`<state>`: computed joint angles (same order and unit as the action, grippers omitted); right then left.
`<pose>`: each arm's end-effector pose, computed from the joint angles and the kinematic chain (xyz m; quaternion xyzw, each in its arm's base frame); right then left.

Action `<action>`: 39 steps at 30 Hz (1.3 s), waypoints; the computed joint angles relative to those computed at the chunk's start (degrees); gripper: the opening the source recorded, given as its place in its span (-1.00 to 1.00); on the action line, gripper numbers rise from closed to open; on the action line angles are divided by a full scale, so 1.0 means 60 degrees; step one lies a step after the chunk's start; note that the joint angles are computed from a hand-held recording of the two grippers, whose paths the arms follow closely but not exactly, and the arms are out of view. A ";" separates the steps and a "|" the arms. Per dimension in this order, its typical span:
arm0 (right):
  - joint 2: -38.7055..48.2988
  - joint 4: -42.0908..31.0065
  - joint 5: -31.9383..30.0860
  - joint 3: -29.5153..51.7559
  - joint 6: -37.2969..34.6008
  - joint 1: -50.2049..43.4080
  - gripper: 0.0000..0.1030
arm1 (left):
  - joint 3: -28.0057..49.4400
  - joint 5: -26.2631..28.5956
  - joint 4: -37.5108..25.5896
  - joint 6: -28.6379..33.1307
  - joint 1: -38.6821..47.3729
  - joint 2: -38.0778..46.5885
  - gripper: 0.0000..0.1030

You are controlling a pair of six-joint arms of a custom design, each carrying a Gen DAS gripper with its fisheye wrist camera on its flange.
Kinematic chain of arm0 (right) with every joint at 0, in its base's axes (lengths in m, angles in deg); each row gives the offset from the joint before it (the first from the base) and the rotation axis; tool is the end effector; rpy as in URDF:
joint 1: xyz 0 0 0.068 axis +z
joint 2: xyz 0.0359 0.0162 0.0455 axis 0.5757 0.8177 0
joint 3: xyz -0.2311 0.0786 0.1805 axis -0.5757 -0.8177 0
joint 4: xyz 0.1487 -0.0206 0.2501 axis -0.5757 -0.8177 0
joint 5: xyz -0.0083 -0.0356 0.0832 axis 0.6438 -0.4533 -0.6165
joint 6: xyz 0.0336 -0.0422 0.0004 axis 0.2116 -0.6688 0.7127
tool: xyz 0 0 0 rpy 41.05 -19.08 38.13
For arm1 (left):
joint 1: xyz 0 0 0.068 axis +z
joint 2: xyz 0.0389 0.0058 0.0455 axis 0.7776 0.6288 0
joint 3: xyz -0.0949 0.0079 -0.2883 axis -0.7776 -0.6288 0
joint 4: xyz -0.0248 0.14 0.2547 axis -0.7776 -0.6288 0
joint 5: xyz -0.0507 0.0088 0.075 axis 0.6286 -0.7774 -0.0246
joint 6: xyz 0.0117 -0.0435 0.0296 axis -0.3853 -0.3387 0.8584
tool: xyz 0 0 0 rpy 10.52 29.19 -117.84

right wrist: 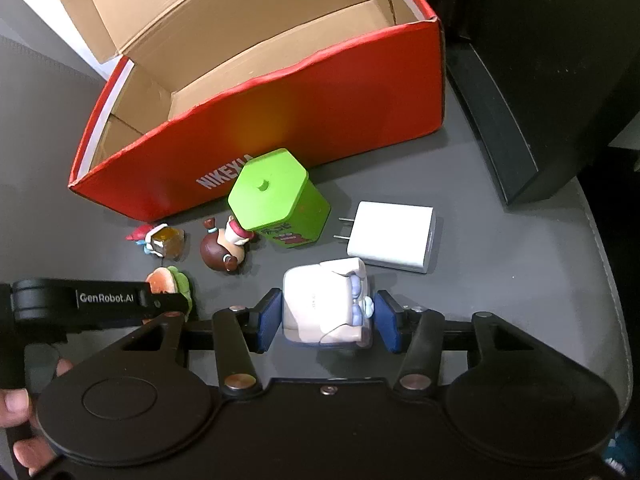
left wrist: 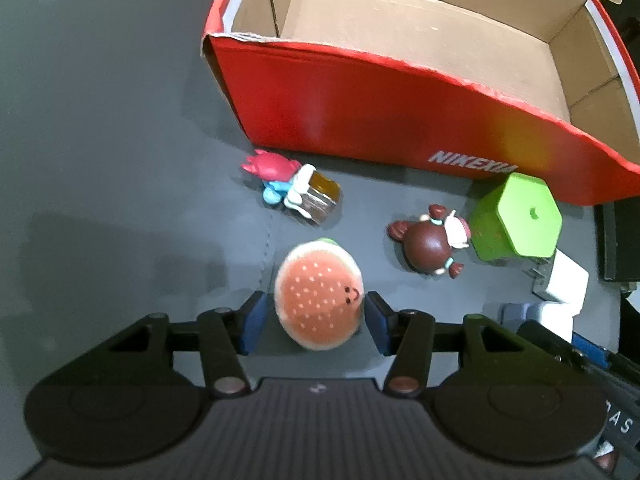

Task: Organize objects
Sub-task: 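Close left tool on burger toy while right tool grasps white cube charger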

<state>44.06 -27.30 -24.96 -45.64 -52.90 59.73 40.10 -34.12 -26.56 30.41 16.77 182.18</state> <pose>0.2494 0.1140 0.1746 0.1007 0.9712 0.1081 0.1869 0.3072 -0.2070 0.1667 -0.0414 0.9950 -0.0287 0.0866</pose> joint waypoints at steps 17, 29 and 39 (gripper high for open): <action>0.0790 -0.0100 0.0789 0.0409 -0.0610 0.0551 -0.06 | 0.0467 -0.0032 0.0270 -0.0002 -0.0243 0.0857 -0.14; 0.0197 0.0138 0.0324 0.0199 -0.0329 0.0413 -0.07 | 0.0040 -0.0067 0.0031 0.0103 -0.0236 -0.0360 -0.19; -0.0976 0.0025 0.0553 0.0075 -0.0072 0.0472 -0.07 | -0.0037 -0.0335 -0.0273 0.0093 -0.0449 -0.1443 -0.20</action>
